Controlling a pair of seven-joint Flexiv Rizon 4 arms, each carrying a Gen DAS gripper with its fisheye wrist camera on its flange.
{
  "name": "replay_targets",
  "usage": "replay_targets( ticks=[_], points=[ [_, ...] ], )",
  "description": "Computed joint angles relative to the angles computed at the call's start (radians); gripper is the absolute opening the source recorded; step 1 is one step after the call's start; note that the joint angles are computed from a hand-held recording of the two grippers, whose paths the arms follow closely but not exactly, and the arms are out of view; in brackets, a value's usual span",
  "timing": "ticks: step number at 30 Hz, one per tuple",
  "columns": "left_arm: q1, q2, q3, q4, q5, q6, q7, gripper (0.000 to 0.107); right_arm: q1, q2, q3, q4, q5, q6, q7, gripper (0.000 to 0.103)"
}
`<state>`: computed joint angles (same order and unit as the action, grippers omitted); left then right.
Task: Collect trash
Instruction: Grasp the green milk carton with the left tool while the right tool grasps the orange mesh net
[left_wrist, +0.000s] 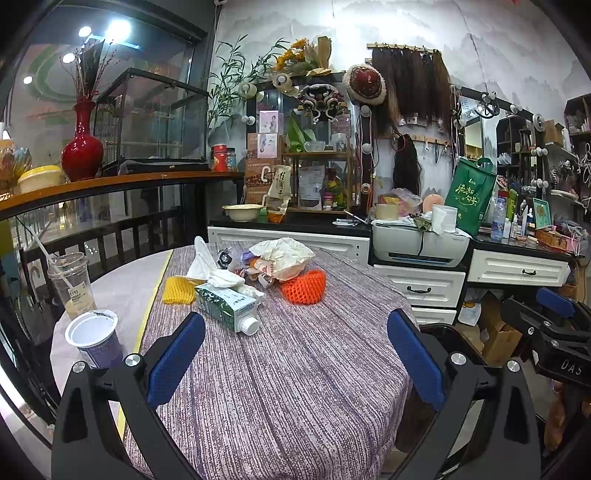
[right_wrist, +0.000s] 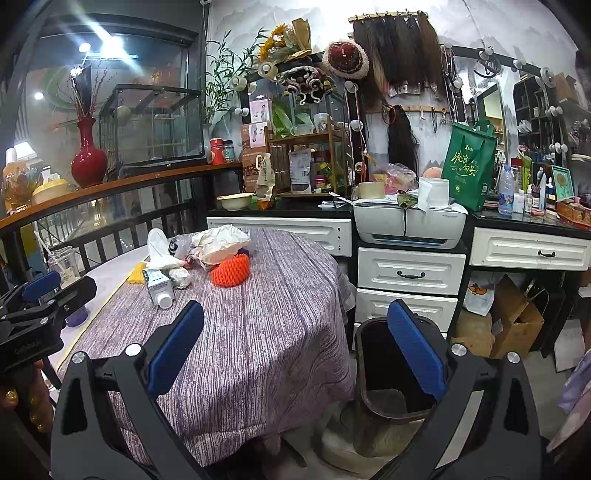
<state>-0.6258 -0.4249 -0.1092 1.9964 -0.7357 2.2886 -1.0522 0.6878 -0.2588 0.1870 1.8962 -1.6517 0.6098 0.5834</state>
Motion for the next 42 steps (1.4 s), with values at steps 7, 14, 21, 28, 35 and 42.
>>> replay_targets(
  ticks=[7,14,21,28,35,42],
  points=[
    [-0.002,-0.001,0.001,0.000,-0.006,-0.004,0.003,0.098,-0.002,0.001,0.000,0.002,0.003,0.005,-0.002,0.098],
    [-0.017,-0.012,0.013,-0.020,-0.069,-0.073,0.057,0.098,-0.016,-0.013,-0.002,-0.006,0.055,0.056,-0.036,0.098],
    [-0.136,-0.033,0.175,-0.061,-0.201,-0.301,0.118,0.098,-0.068,-0.090,-0.025,-0.060,0.255,0.297,-0.217,0.098],
    [-0.529,-0.176,0.736,-0.196,-0.459,-0.706,0.133,0.098,-0.097,-0.226,-0.035,-0.194,0.620,0.447,-0.552,0.098],
    [-0.479,-0.222,0.849,-0.273,-0.290,-0.893,-0.066,0.098,-0.105,-0.376,-0.027,-0.424,0.862,0.448,-0.857,0.098],
    [-0.355,-0.267,0.866,-0.429,-0.168,-1.058,-0.212,0.098,-0.074,-0.532,-0.055,-0.728,0.996,0.347,-1.136,0.098]
  ],
)
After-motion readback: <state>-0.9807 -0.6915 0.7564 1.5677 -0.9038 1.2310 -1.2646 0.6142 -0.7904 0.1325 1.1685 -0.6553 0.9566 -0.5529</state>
